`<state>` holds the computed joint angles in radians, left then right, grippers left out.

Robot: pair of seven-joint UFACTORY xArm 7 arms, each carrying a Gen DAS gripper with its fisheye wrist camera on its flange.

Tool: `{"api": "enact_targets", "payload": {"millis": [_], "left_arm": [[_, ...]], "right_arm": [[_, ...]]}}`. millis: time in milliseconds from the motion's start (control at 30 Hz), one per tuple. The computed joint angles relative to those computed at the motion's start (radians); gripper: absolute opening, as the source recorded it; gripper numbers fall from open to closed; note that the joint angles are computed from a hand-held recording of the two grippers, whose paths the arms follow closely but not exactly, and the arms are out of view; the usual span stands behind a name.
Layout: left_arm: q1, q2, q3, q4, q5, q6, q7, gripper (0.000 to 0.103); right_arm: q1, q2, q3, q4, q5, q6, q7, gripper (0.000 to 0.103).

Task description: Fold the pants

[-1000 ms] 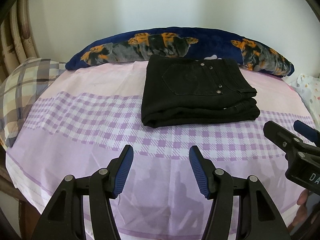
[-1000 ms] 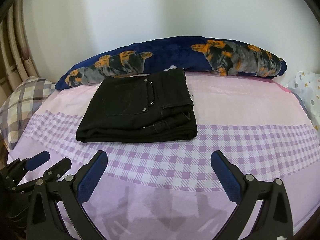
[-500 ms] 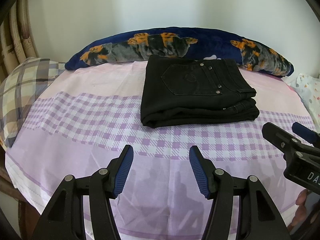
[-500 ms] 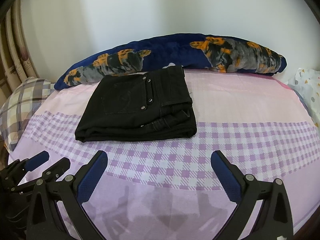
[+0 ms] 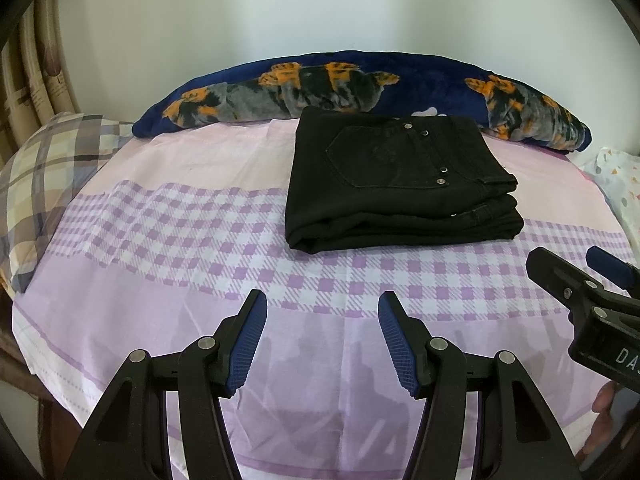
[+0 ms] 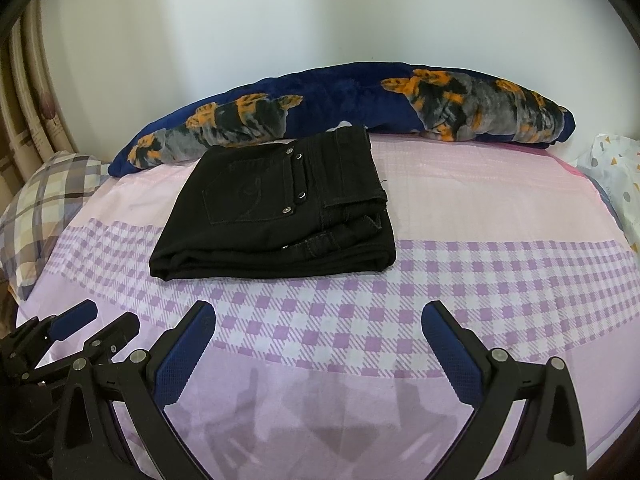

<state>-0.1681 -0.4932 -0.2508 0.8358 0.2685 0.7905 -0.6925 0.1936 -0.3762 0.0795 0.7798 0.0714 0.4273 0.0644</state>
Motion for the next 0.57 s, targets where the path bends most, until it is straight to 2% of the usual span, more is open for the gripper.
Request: {"api": "enact_targets", "payload": {"millis": [567], "left_arm": [[-0.004, -0.009, -0.003, -0.009, -0.007, -0.002, -0.008, 0.059]], "right_arm": [[0.002, 0.003, 0.000, 0.000, -0.001, 0.001, -0.003, 0.103]]}}
